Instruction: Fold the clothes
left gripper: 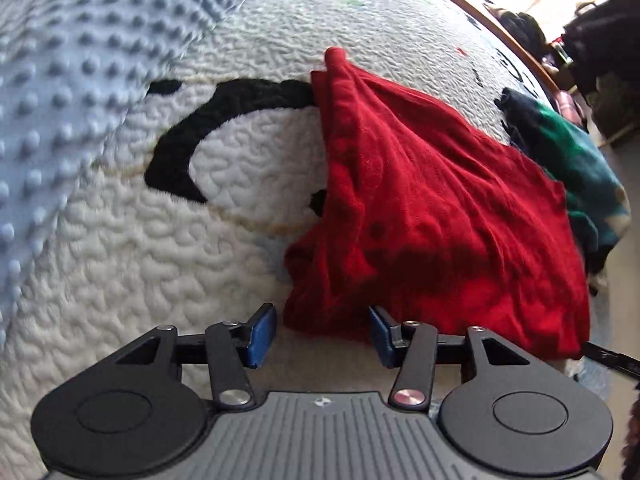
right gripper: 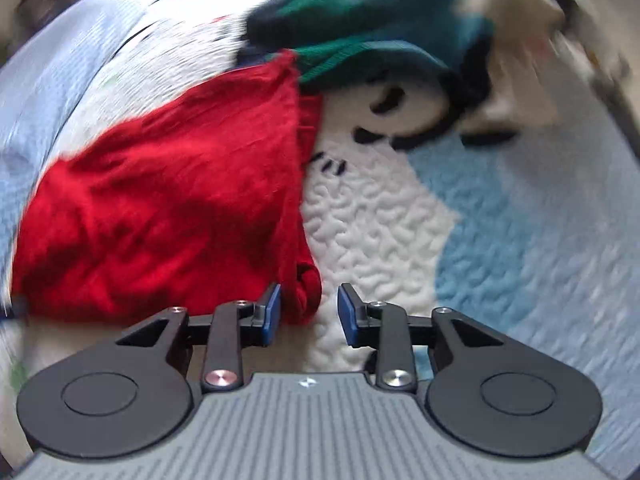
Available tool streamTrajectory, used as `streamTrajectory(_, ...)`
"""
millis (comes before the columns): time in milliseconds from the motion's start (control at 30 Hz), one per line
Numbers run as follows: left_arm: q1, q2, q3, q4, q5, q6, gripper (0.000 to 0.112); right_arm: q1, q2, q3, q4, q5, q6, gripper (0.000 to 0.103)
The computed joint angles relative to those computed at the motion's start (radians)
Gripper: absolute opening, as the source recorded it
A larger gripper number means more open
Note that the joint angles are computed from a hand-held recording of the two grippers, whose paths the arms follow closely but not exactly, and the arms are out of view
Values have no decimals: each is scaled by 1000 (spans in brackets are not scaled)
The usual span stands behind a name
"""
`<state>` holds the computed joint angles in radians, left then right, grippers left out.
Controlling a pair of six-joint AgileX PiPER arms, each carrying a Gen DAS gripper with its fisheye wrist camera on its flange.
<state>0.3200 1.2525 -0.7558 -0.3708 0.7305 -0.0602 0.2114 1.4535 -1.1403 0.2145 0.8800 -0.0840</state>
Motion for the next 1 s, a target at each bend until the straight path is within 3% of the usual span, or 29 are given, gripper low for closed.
streamTrajectory(67, -27, 9, -5, 31, -23, -13, 52, 11, -4, 3, -11, 0, -86, 33)
streamTrajectory(133, -60, 13, -2, 70, -55, -13, 46, 20, 3, 10, -13, -23, -154, 26)
streamTrajectory(200, -91, 24, -9, 96, -76, 10, 26, 13, 31, 4, 26, -30, -228, 4)
streamTrajectory(300, -84, 40, -38, 97, -48, 58, 14, -18, 69, -48, 61, 43, -299, 2)
streamTrajectory(400, -42, 43, -66, 81, -8, 92, 13, -112, 87, -104, 107, 116, -362, 2)
streamTrajectory(533, -40, 60, -74, 86, 9, 108, 13, -136, 120, -140, 13, 131, -391, 0)
streamTrajectory(633, -24, 54, -77, 57, 21, 79, 16, -200, 115, -135, 134, 156, -397, 8)
streamTrajectory(700, -4, 34, -65, 29, 30, 71, 22, -196, 71, -88, 187, 151, -472, 27)
streamTrajectory(767, -5, 17, -47, 38, 23, 43, 30, -160, 28, -30, 193, 122, -539, 37)
streamTrajectory(800, -16, 14, -40, 55, 12, 15, 37, -143, 31, -23, 189, 120, -550, 35)
streamTrajectory(867, -15, 14, -27, 38, -5, 9, 42, -119, 49, -12, 197, 100, -530, 35)
streamTrajectory(933, -25, 26, -27, 38, -19, -2, 41, -111, 79, -14, 213, 84, -462, 18)
streamTrajectory(967, -47, 40, -42, 86, -15, -29, 22, -104, 86, -13, 195, 71, -424, 8)
streamTrajectory(1000, -66, 51, -56, 125, -8, -50, 16, -100, 91, -14, 182, 64, -396, 6)
